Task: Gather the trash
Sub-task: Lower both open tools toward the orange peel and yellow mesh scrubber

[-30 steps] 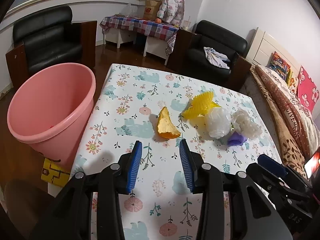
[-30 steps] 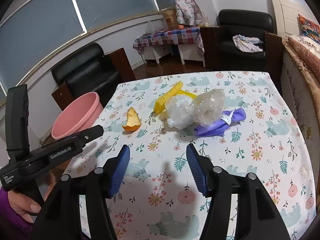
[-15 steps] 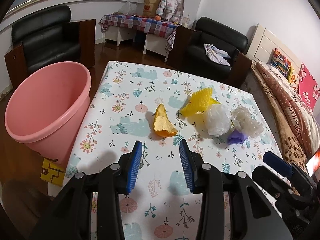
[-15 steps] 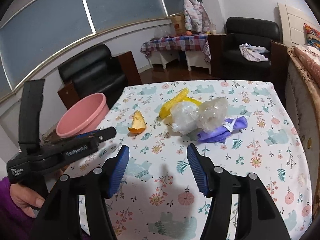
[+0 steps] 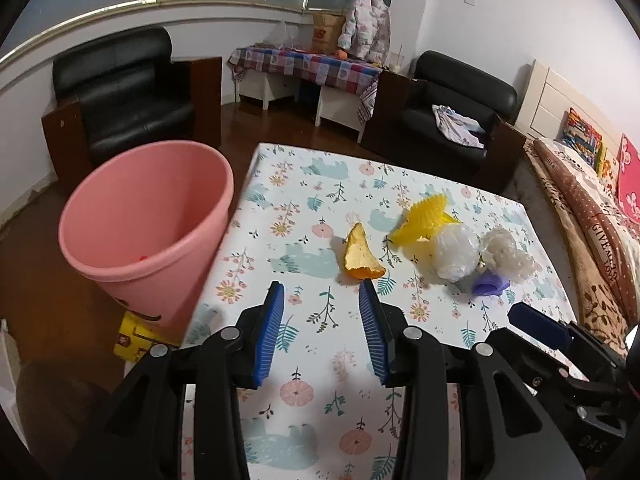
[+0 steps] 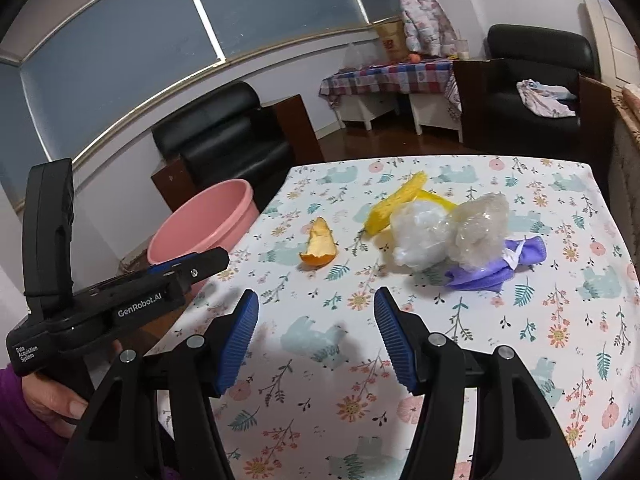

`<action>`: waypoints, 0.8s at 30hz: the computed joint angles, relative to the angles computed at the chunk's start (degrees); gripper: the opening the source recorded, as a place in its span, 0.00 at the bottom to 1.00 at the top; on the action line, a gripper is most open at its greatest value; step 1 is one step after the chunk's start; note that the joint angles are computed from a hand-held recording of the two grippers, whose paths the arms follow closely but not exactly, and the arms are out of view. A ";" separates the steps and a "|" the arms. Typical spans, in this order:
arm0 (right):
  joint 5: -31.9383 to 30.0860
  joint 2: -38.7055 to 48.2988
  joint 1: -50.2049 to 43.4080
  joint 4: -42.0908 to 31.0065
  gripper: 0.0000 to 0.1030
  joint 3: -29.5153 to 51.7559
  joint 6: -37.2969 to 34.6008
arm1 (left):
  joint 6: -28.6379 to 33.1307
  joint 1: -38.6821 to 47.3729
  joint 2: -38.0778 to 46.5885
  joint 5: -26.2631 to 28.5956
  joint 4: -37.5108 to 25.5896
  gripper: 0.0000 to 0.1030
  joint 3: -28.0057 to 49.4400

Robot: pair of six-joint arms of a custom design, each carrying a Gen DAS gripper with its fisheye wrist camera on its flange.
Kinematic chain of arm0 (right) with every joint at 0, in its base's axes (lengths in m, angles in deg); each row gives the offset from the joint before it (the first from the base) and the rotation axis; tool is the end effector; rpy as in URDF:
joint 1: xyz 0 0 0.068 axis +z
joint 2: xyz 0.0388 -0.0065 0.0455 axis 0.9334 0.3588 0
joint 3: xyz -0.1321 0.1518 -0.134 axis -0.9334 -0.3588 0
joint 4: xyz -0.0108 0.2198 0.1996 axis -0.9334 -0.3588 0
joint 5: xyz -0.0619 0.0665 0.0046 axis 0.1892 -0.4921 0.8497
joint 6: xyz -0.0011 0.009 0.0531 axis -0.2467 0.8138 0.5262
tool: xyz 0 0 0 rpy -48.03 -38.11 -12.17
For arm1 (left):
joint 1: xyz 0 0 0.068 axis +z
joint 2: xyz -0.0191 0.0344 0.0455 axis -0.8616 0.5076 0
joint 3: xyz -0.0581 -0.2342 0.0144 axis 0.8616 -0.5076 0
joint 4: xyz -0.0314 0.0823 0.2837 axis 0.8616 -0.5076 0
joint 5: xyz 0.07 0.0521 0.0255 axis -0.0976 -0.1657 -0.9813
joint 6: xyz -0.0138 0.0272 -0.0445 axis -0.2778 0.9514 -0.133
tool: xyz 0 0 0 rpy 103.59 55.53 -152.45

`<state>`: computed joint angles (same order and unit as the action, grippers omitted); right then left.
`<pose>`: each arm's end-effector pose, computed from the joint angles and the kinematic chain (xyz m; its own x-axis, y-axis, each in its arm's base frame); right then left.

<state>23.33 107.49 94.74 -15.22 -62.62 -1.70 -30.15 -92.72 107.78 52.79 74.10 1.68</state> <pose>0.2529 0.1086 0.1085 -0.5249 0.4122 -0.7447 0.2185 0.9108 0.3502 0.3671 -0.2453 0.1231 -0.6178 0.3116 -0.7220 0.5673 0.8124 -0.1348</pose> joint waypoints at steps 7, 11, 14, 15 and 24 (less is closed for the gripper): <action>1.87 -4.31 -0.80 0.29 0.58 -3.01 0.36 | 1.70 0.00 -1.29 -0.94 0.82 0.38 -1.32; 1.32 -4.98 -2.34 0.40 0.57 -4.10 0.66 | 1.78 0.28 -0.86 -1.79 0.50 0.38 -0.67; 1.12 -4.62 -3.31 0.47 0.56 -4.25 0.29 | 1.46 0.03 -0.37 -3.47 -0.77 0.38 0.05; 1.20 -4.69 -3.60 0.09 0.56 -4.28 0.05 | 1.18 -0.12 -0.20 -4.24 -1.39 0.38 0.37; 6.49 -7.27 -3.08 -5.00 0.56 -4.56 -5.57 | -0.16 -2.94 -1.52 -9.29 -4.00 0.38 0.17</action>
<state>29.82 100.22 91.66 -20.22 -67.18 -7.27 -30.31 -95.66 106.26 43.50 70.11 1.85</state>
